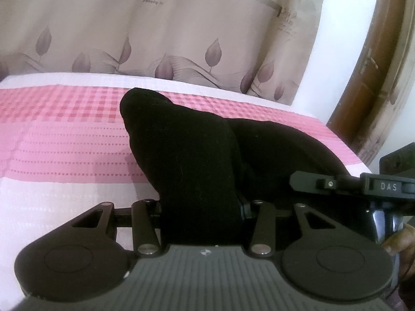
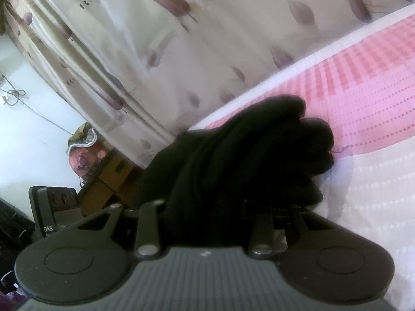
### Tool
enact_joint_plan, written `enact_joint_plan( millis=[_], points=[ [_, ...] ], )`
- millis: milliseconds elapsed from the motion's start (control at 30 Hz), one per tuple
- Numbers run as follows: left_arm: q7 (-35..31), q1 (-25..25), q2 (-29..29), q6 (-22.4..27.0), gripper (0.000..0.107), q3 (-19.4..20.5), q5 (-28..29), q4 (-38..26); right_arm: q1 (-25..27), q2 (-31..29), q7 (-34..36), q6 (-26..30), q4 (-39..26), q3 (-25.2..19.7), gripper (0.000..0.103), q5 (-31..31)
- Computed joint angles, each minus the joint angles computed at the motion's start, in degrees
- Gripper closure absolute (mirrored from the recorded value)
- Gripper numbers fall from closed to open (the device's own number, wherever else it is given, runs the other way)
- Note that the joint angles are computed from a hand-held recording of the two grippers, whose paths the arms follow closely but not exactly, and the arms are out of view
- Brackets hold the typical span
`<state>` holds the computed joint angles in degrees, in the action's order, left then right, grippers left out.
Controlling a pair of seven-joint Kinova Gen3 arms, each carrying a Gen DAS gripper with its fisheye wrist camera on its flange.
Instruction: Fold small clothes
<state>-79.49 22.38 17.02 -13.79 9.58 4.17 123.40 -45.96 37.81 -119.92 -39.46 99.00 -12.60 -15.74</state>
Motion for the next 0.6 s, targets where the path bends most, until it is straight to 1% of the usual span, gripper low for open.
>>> enact_joint_plan(
  millis=[133,367,467,600],
  points=[
    [0.38,-0.41,0.43,-0.58,0.062,0.31,-0.4,0.28,-0.67,0.06,1.09,0.73,-0.4,0.58,0.067,-1.09],
    [0.21,-0.24,1.48,-0.28,0.059,0.0,-0.58,-0.07,-0.48,0.72,0.9,0.86,-0.34,0.45,0.067,-1.48],
    [1.32,-1.88,2.08,-0.55,0.059,1.33,-1.73,0.06,-0.65,0.84,1.06,1.27,-0.27,0.71,0.068,-2.03],
    [1.68,-1.83,2.55,-1.33,0.056,1.08,-2.04,0.28,-1.44,0.76,2.3,2.37,-0.49,1.61,0.067,-3.73]
  ],
)
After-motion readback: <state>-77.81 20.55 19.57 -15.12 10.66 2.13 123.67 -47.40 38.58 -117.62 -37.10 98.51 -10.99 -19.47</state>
